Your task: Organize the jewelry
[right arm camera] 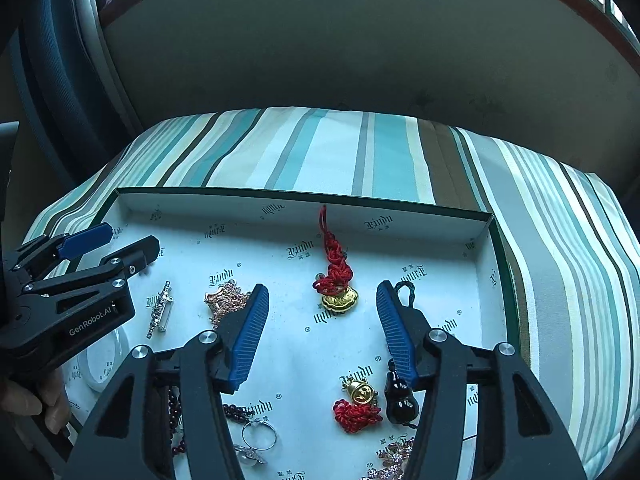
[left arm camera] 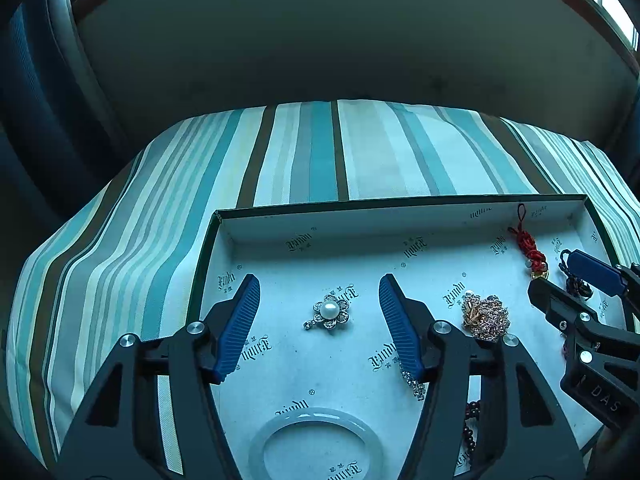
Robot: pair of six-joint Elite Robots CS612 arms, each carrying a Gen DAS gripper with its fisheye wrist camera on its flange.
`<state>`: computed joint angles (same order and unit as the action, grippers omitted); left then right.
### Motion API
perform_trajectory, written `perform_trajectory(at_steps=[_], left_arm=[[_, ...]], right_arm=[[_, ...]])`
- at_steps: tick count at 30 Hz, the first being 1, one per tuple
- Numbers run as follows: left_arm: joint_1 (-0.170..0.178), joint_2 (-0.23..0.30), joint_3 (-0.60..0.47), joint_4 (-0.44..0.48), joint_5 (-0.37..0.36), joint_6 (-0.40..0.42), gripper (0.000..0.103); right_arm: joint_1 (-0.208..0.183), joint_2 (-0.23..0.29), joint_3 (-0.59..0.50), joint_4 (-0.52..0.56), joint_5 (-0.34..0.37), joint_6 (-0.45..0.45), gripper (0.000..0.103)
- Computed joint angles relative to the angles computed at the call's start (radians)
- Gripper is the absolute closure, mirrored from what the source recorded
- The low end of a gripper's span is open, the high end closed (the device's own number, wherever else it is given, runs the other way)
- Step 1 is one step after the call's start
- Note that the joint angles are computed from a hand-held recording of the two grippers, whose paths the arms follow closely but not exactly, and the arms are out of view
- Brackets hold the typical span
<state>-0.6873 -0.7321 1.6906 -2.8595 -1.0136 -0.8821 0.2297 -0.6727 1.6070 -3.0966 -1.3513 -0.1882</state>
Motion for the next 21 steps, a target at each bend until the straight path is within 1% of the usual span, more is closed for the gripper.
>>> perform_trajectory(at_steps=[1,6,8,9,11,15,18,19,21], left_arm=[[0.0,0.0,0.001,-0.006,-0.001,-0.002,0.04],[-0.005,-0.003,0.008,-0.023,0.012,0.001,0.031],[-0.008,-0.005,0.01,-0.019,0.025,-0.002,0.028],[-0.01,-0.006,0.012,-0.018,0.032,-0.005,0.027],[-0.015,-0.011,0.018,-0.027,0.044,-0.007,0.027],[-0.032,-0.024,0.036,-0.052,0.072,-0.008,0.023],[-0.049,-0.035,0.05,-0.057,0.097,-0.011,0.018],[-0.055,-0.04,0.056,-0.058,0.104,-0.014,0.018],[-0.068,-0.05,0.07,-0.064,0.114,-0.024,0.017]], right_arm=[[0.0,0.0,0.0,0.001,0.001,0.001,0.047],[-0.004,-0.001,0.007,-0.016,0.003,0.012,0.047],[-0.006,-0.002,0.013,-0.03,0.003,0.018,0.044],[-0.007,-0.003,0.017,-0.037,0.003,0.022,0.041],[-0.009,-0.008,0.027,-0.051,0.004,0.026,0.041],[-0.013,-0.022,0.055,-0.087,0.006,0.036,0.04],[-0.016,-0.034,0.08,-0.12,0.002,0.046,0.031],[-0.013,-0.036,0.089,-0.138,-0.015,0.063,0.031],[-0.015,-0.045,0.108,-0.152,-0.015,0.069,0.031]])
